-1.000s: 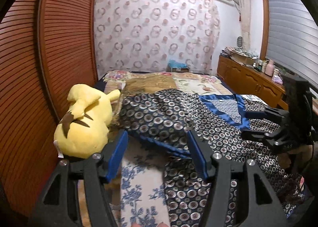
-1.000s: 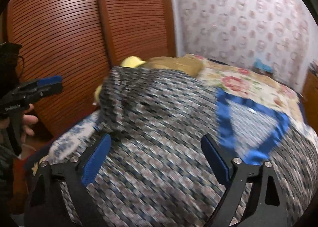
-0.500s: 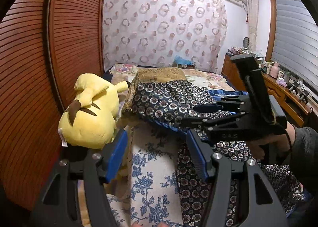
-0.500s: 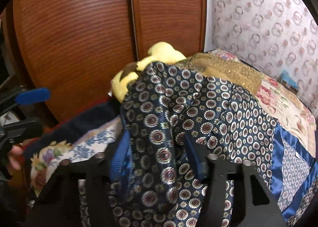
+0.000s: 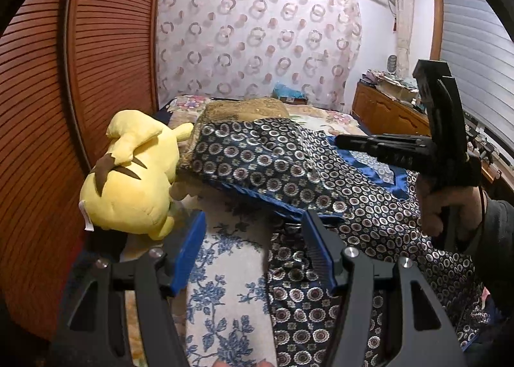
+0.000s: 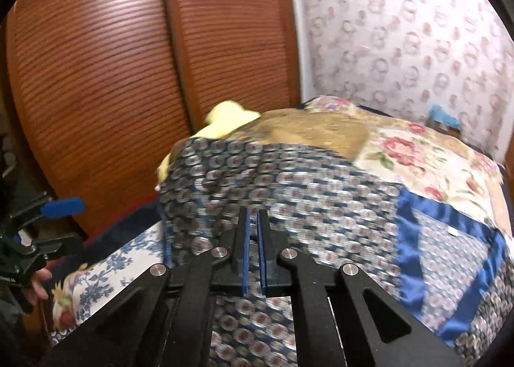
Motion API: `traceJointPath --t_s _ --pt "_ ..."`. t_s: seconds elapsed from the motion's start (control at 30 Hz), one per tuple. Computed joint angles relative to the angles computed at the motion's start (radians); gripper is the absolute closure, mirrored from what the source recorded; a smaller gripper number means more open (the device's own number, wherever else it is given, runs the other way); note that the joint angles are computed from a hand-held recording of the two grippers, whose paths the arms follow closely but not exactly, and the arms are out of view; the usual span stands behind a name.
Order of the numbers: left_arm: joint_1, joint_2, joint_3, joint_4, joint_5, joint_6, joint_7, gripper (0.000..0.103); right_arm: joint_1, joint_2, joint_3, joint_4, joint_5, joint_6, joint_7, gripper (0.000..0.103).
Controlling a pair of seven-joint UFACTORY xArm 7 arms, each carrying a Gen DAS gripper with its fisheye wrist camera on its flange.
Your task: Fold small clothes
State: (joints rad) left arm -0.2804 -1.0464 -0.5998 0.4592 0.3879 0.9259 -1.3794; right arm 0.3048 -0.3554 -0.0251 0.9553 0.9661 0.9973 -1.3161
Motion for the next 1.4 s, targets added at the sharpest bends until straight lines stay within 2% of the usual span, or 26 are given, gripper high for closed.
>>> traceJointPath --t_s 0.1,0.17,0.2,0.23,0.33,0.43,0.5,0.53,0.57,0.67,0.73,0.9,0.93,0.97,1.03,1.07,1.3,1.4 --pt "0.003 0.008 0.000 0.001 0.001 -0.004 -0.003 0.042 -0.006 0.018 -0.011 0.033 -0.021 0.066 0.017 0.100" --pt "0.004 0.006 -0.004 0.000 0.002 -0.008 -0.013 0.042 -0.003 0.016 0.004 0.036 -0.036 0.087 0.018 0.081" --pt "0.003 0.006 -0.005 -0.001 0.001 -0.009 -0.017 0.042 0.003 0.019 0.011 0.037 -0.042 0.101 0.015 0.060" --pt "0.000 0.005 -0.005 -0.005 0.001 -0.010 -0.018 0.042 0.010 0.022 0.022 0.042 -0.045 0.109 0.016 0.050" --pt "-0.008 0.007 -0.001 -0.010 -0.003 -0.007 -0.018 0.042 0.035 0.021 0.055 0.024 -0.050 0.109 0.007 0.050" --pt "-0.014 0.003 0.000 -0.019 -0.007 -0.008 -0.027 0.042 0.061 0.030 0.105 0.008 -0.094 0.050 0.033 0.050" --pt "-0.020 0.003 0.002 -0.027 -0.010 -0.012 -0.030 0.042 0.079 0.038 0.134 -0.002 -0.137 -0.009 0.058 0.063" --pt "-0.023 0.004 0.005 -0.031 -0.011 -0.015 -0.031 0.042 0.087 0.045 0.135 0.000 -0.152 -0.017 0.065 0.081" --pt "-0.025 0.006 0.005 -0.034 -0.012 -0.018 -0.032 0.042 0.095 0.047 0.130 0.000 -0.155 -0.019 0.061 0.093" --pt "-0.028 0.016 0.004 -0.039 -0.012 -0.030 -0.039 0.042 0.108 0.036 0.074 0.000 -0.086 0.023 -0.004 0.098" --pt "-0.027 0.026 0.004 -0.041 -0.010 -0.041 -0.044 0.042 0.090 0.033 0.041 0.009 -0.032 0.047 -0.004 0.098" --pt "-0.017 0.064 -0.006 -0.029 0.004 -0.067 -0.058 0.042 0.010 0.020 -0.003 0.014 0.024 0.044 0.078 0.098" --pt "-0.015 0.072 -0.007 -0.026 0.008 -0.072 -0.059 0.042 -0.007 0.018 -0.004 0.013 0.013 0.029 0.095 0.091" --pt "-0.014 0.078 -0.005 -0.024 0.012 -0.076 -0.058 0.042 -0.021 0.012 -0.004 0.008 -0.002 0.009 0.098 0.075" --pt "-0.007 0.093 -0.007 -0.015 0.021 -0.083 -0.060 0.042 -0.037 0.012 -0.012 0.007 -0.021 -0.022 0.076 0.056" --pt "-0.004 0.100 -0.008 -0.011 0.026 -0.087 -0.062 0.042 -0.041 0.015 -0.017 0.009 -0.023 -0.027 0.067 0.052" --pt "0.013 0.146 -0.008 0.014 0.050 -0.112 -0.065 0.042 -0.063 0.063 -0.018 0.053 -0.054 0.033 0.071 0.051" --pt "0.017 0.161 -0.008 0.024 0.057 -0.111 -0.065 0.042 -0.065 0.058 0.005 0.039 -0.084 0.008 0.070 0.051"
